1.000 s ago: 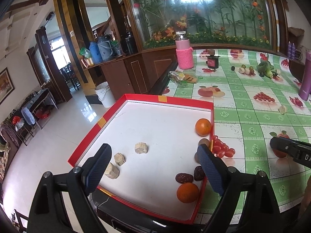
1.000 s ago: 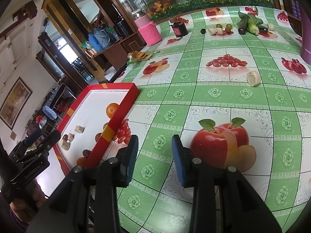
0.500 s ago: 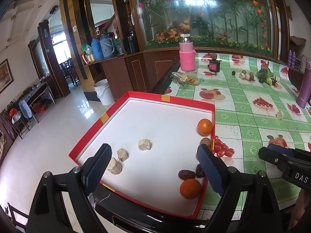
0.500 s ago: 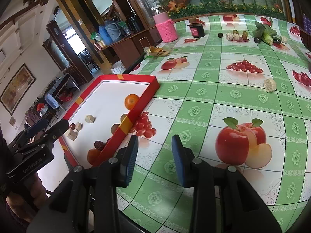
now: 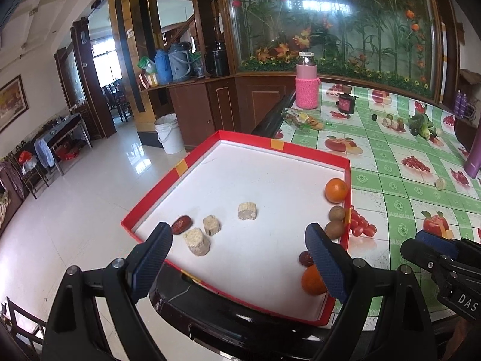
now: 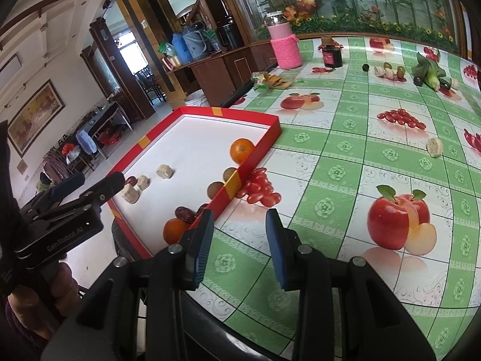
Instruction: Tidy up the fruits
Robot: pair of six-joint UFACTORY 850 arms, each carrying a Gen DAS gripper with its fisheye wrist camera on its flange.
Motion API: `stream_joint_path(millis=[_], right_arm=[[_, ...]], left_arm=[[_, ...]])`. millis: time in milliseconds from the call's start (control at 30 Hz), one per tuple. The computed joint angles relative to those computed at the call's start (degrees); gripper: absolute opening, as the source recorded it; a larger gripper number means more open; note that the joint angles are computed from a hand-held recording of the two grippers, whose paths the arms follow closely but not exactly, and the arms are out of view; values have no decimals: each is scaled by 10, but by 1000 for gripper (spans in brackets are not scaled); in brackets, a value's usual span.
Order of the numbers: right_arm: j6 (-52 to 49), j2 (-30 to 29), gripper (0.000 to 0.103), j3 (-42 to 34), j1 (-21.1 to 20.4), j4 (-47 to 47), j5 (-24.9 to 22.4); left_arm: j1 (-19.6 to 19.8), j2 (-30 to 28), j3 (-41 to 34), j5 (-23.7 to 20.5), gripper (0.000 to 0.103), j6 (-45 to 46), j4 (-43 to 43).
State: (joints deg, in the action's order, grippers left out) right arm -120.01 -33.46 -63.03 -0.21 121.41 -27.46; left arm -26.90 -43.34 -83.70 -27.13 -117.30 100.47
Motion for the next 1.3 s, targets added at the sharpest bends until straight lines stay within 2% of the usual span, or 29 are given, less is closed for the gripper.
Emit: stream_joint_path(millis=[200, 300, 500, 533, 667, 767, 900, 1133, 1300], right_arm=[[-30, 4, 39, 7, 14, 23, 4], [-37, 5, 41, 9, 20, 26, 4], [-68, 7, 42, 11, 35, 43, 9], [-74, 8, 42, 12, 37, 46, 10], [-110, 15, 42, 19, 45, 77, 4], [-128, 20, 43, 24, 52, 99, -4], [-134, 20, 48, 27, 60, 100, -10], [-183, 26, 48, 40, 72, 128, -7], [-182, 27, 49, 44, 72, 125, -13]], left_arm=[[5, 5, 22, -21, 90, -1, -8], [2, 9, 39, -55, 90, -7, 16], [10, 30, 81, -81, 97, -76, 75], [12, 33, 85, -85, 102, -81, 79], [19, 53, 113, -122, 103, -124, 112], [21, 57, 117, -152, 103, -111, 98], [24, 58, 117, -156, 103, -105, 92], [31, 55, 117, -127, 103, -110, 90], [31, 59, 118, -119, 103, -106, 86]])
